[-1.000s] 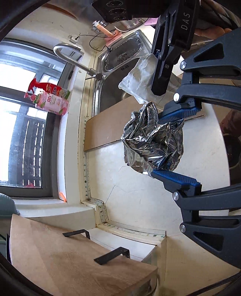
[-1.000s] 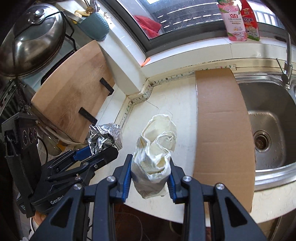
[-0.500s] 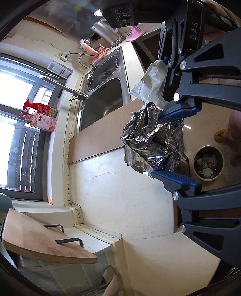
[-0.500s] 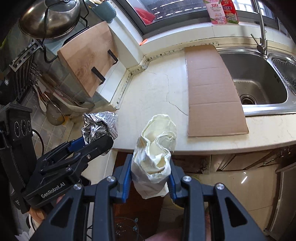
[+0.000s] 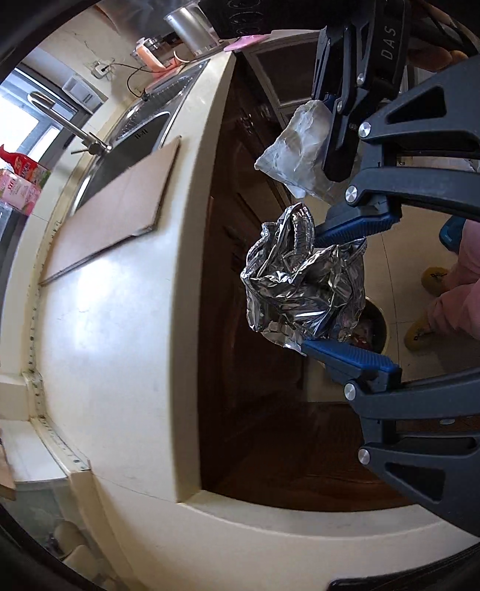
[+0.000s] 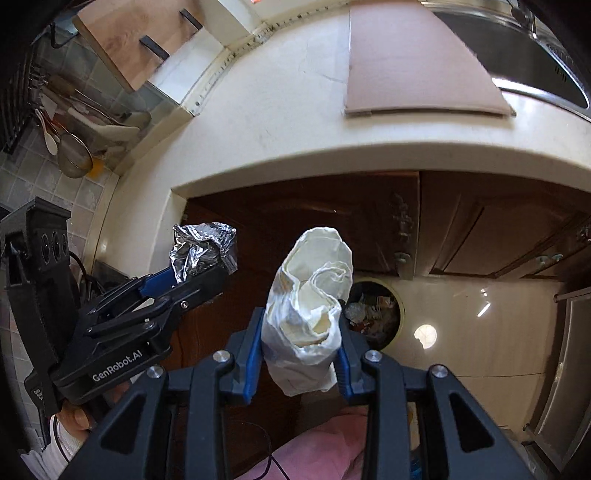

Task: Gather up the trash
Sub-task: 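Lift the foil and plastic bag and carry them down toward the bin, then open both tools over the bin, dropping the foil and plastic bag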

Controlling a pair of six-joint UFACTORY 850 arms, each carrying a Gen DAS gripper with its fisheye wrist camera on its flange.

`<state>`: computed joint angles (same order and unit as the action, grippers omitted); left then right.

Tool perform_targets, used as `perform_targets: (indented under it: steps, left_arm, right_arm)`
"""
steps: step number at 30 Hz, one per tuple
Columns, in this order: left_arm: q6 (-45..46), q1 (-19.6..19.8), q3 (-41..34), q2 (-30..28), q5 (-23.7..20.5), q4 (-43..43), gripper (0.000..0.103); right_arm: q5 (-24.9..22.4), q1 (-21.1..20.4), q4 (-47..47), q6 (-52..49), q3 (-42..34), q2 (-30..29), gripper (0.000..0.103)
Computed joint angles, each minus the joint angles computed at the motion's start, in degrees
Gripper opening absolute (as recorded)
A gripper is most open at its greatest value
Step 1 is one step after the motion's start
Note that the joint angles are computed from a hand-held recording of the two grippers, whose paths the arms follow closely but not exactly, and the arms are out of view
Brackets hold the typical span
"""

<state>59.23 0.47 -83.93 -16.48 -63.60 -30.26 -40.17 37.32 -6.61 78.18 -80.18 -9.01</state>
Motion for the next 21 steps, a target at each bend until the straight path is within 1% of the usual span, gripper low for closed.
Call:
perform_targets:
  steps: [3,6,8,11,15,16,18,21]
  left_arm:
    - [-0.4,-0.1,5.2,-0.1,4.9,1.7,0.049]
    - [-1.2,0.2,8.5,-1.6,8.0,1.8,0.049]
    - [-1.5,0.4,10.2,-2.9,9.8,1.9,0.049]
    - [-1.5,0.3,12.2,-4.8,12.8,2.4,0.049]
    - [-0.4,0.6,13.7,-7.2,16.3,2.1,0.049]
    - [-0.7,0.5,14.0,-7.6,17.1,2.3,0.05]
    - [-0.9,0.8,14.1,-8.9,17.2,2.2,0.05]
    - [-1.0,1.2,13.7,-10.1,17.1,2.6,0.05]
  right_arm:
    - [4.7,-0.3,4.4,-2.9,5.5,0.1,0.033]
    - [9.0,-0.6,8.7,-6.4,9.7,-1.0,0.033]
    - [11.7,-0.6,11.1,-8.8,11.5,-2.4,0.033]
    - [16.1,-0.9,17.5,-14.3,14.3,-4.8,0.033]
    - [19.6,-1.2,23.1,-19.5,15.1,-8.6,0.034]
    - [20.1,-1.4,24.3,-20.5,15.1,-9.5,0.034]
    - [22.2,-1.5,27.5,-22.9,15.5,-10.7,0.034]
    - [23.0,-1.7,30.3,-25.2,15.2,-12.0,0.036]
